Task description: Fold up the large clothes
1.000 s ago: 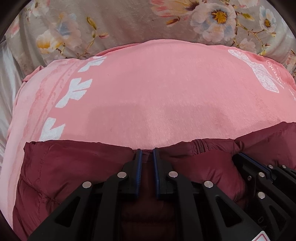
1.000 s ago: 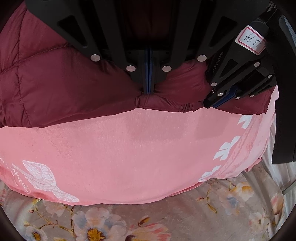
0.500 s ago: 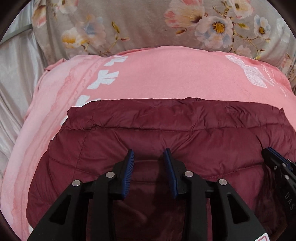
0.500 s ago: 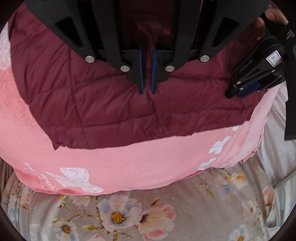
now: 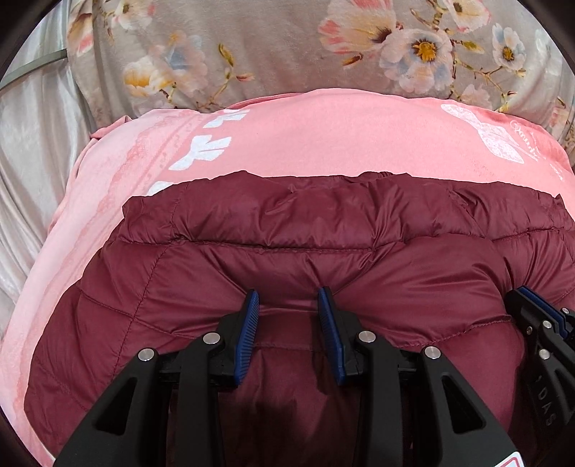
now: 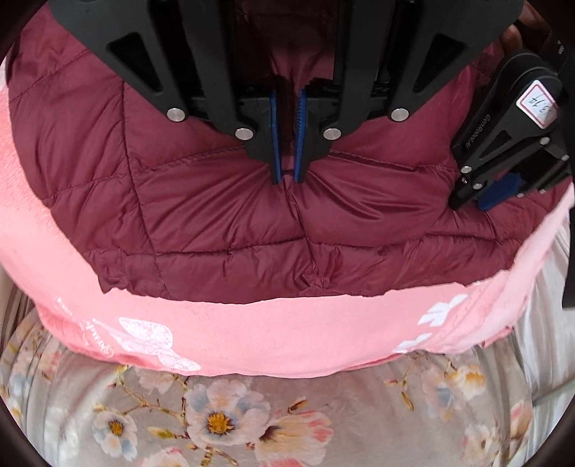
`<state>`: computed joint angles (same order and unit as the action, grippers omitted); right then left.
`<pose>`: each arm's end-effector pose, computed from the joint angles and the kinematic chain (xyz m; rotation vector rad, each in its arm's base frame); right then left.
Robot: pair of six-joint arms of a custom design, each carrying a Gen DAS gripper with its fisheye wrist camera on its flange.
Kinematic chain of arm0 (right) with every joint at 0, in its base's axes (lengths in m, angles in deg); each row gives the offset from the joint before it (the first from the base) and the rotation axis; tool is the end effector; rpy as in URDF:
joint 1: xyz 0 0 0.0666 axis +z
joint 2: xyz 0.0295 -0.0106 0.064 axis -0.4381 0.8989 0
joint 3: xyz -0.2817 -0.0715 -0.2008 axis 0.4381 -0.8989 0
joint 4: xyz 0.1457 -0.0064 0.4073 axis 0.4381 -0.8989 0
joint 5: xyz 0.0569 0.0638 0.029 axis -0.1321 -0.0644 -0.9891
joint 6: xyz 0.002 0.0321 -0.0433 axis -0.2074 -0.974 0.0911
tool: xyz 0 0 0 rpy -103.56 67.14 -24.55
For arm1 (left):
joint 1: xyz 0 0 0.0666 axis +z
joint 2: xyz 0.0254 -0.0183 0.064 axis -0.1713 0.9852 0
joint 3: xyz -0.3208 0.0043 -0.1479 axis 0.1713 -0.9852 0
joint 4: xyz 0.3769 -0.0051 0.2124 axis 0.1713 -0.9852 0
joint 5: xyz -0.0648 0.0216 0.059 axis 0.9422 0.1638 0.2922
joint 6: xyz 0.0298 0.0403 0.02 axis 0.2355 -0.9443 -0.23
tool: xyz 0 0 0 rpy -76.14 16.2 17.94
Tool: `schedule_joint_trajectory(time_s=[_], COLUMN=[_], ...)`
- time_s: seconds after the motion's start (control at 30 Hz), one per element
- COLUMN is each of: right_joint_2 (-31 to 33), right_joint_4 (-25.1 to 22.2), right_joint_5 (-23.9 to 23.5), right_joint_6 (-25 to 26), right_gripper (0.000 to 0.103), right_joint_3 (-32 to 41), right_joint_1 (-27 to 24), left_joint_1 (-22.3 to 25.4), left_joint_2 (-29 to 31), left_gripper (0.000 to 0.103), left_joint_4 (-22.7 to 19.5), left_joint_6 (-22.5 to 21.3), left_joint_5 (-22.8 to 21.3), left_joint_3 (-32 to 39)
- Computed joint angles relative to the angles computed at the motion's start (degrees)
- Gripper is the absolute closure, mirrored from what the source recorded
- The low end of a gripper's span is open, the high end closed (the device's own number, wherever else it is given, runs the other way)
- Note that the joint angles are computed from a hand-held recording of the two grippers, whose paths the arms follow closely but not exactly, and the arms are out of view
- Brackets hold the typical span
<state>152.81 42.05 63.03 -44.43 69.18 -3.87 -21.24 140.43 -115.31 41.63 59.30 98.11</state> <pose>0.6254 0.2461 0.2735 -0.0525 2.4212 0.0563 0.6451 -0.1197 0.2694 -0.0456 2.4144 0.2095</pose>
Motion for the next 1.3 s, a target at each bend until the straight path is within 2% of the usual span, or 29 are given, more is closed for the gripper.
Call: schedule_joint_trajectory(time_s=[0.13,0.57,0.77,0.9,0.97,1.0,1.03,1.1,1.17,1.23,1.3], right_joint_2=[0.38,0.64,0.45,0.07,-0.66,-1.75,-3.22,-7.67,-11.10,-13.67,-14.69], right_joint_4=[-0.57,-0.92,-0.72,-0.12,-0.04,-1.22,-1.27,0.58,2.00,2.77,2.81], right_joint_5=[1.64,1.79,1.14,-0.94,-1.99,-2.00,-3.16,-6.56,-8.21,-8.56,-10.65], right_joint_6=[0.89,1.01,0.87,0.06,-0.86,-2.16,-3.15,-5.07,-5.36,-4.72,-5.04], right_gripper=[0.097,0.097,0.097,0.097,0.097,0.096,0.093,0.093,0.093,0.093,0.093], right_joint_3=[0.46,0.76,0.40,-0.13,-0.73,-1.29,-2.53,-6.90,-10.14,-12.53,-13.64], right_joint_1=[0.36,0.38,0.09,-0.58,-0.96,-0.92,-0.91,-0.63,0.25,1.64,2.56], left_joint_1=[-0.05,-0.55,-1.00,-0.58,0.45,1.39,2.38,4.61,6.45,9.37,13.06], left_joint_2=[0.17,0.66,1.20,0.75,-1.19,-3.17,-5.72,-12.04,-17.12,-22.04,-24.64], left_gripper=[0.069,0.069,0.069,0.066,0.058,0.058,0.058,0.053,0.041,0.038,0.038], left_joint_4=[-0.07,-0.65,-1.34,-1.06,-0.88,-1.83,-2.64,-2.13,-1.69,-1.90,-3.11], left_joint_6=[-0.16,-1.16,-1.98,-1.17,0.99,2.69,4.37,6.58,7.71,9.05,10.91], left_joint_5=[-0.36,-2.40,-4.37,-3.36,-0.10,2.67,5.39,9.90,10.63,10.68,13.64], left_joint_3=[0.20,0.64,1.30,0.93,-0.82,-2.39,-4.51,-10.32,-14.97,-19.56,-22.18])
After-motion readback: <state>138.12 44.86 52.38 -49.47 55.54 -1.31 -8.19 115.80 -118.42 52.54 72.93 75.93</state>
